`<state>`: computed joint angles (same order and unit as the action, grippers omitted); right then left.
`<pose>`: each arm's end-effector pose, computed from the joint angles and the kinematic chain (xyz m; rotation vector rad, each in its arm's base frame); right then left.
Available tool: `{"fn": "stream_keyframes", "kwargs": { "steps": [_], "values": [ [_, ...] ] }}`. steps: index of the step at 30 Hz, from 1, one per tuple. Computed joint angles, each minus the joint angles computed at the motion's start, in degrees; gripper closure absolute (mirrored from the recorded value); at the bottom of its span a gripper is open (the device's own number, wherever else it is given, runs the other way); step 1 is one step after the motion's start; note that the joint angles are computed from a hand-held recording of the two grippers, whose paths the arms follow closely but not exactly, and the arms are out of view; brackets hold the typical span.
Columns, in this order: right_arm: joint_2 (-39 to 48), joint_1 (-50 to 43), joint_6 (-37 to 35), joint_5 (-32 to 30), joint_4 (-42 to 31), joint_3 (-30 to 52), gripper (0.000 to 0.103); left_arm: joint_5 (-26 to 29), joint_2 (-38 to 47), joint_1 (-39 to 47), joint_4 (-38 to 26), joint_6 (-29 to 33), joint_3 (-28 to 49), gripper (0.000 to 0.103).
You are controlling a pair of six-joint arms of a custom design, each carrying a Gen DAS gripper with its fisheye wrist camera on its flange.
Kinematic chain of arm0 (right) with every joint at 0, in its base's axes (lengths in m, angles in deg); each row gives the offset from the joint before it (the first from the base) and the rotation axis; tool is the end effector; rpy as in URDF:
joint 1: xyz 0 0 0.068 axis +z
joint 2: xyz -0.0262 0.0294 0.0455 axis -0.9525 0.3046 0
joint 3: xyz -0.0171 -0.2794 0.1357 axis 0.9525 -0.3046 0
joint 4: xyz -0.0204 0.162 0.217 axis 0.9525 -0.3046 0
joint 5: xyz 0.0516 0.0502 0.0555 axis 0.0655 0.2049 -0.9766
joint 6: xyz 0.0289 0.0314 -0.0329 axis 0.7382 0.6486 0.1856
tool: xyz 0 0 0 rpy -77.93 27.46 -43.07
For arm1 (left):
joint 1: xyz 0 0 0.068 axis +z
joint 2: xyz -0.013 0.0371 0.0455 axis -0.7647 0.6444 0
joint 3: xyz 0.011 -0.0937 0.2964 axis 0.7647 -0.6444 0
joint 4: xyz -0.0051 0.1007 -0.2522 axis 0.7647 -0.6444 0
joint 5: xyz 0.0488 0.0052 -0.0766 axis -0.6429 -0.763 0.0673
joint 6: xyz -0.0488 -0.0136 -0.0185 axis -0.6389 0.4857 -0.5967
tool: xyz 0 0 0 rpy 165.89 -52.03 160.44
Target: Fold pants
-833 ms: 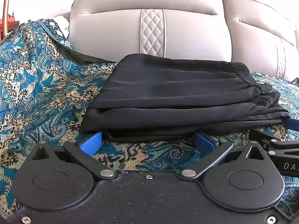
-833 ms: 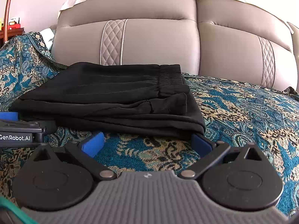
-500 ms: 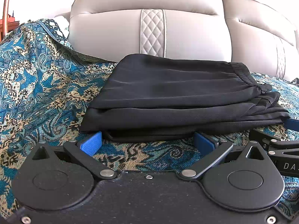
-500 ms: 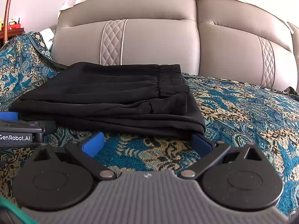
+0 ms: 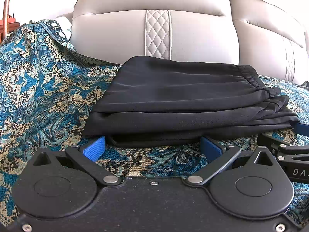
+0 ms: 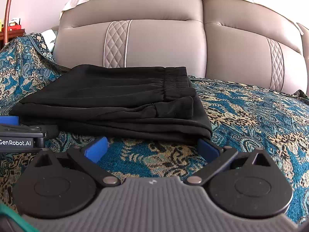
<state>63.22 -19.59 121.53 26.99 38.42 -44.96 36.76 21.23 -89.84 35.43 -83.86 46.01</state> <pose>0.1628 0.1641 0.1300 0.3327 2.0206 -0.1942 0.2592 -0.2041 0.1551 0.4009 2.0992 -0.1960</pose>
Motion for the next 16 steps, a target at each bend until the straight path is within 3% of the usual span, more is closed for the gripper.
{"fn": "stream_keyframes", "kwargs": {
  "steps": [16],
  "values": [
    [0.0,0.1,0.1,0.1,-0.1,0.0,0.000,-0.2,-0.1,-0.3,-0.1,-0.3,0.2,0.000]
  ]
}}
